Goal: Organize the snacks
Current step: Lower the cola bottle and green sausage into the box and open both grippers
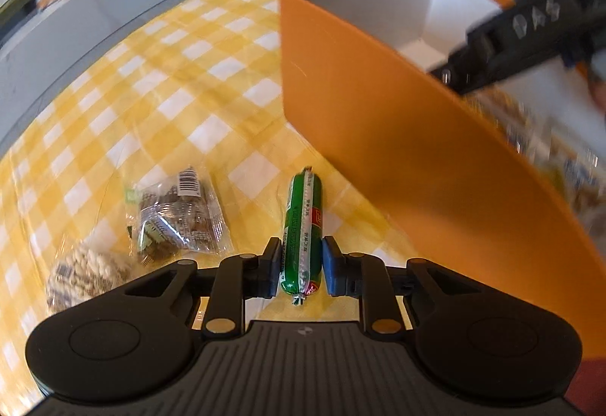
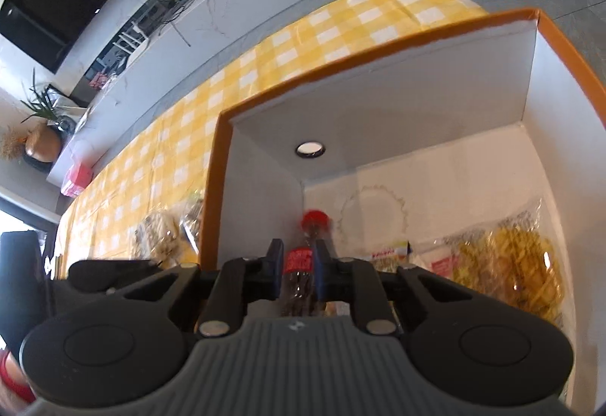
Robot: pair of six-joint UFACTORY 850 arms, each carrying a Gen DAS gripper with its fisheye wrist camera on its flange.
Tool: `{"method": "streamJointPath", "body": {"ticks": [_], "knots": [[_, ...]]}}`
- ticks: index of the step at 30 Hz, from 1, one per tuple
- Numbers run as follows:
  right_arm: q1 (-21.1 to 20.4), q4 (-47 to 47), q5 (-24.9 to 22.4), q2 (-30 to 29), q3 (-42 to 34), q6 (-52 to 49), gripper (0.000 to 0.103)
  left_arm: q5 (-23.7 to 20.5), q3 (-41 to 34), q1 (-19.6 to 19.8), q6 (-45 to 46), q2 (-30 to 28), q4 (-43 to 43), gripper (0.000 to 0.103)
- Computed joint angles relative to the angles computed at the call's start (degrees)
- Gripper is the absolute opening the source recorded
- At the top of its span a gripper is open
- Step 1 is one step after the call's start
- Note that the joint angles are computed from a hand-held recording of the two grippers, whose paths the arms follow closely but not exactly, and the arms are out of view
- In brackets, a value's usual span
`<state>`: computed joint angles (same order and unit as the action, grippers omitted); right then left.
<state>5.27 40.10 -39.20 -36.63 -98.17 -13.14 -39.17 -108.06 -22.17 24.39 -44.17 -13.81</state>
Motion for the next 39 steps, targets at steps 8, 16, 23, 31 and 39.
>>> {"method": "streamJointPath", "body": {"ticks": [8, 16, 23, 31, 39], "knots": [[0.36, -1.79, 1.62, 2.07, 2.38, -0.92, 0.019, 4.26, 4.06, 0.66, -4.56, 5.35, -5.69, 0.025], [-0.54, -0.34, 2.56, 5.43, 6.68, -3.20, 0.020, 11.86, 8.01, -0.41, -6.69, 11.40, -7.25, 0.025], [-1.10, 1.45, 4.92, 8.64, 9.97, -6.20, 0.020, 14.79, 6.05, -2.68, -5.35, 10.73, -8.53, 0.025], [-3.63, 5.36, 2.93, 8.82, 11.11, -4.55, 0.023, 12.54, -1.34, -5.78, -9.26, 4.66, 0.25, 0.025], [-4.52, 4.25, 3.86, 9.52, 12.49, -3.85, 0.027, 6.02, -10.31, -8.91, -16.44, -2.56, 15.10, 0.025]]}}
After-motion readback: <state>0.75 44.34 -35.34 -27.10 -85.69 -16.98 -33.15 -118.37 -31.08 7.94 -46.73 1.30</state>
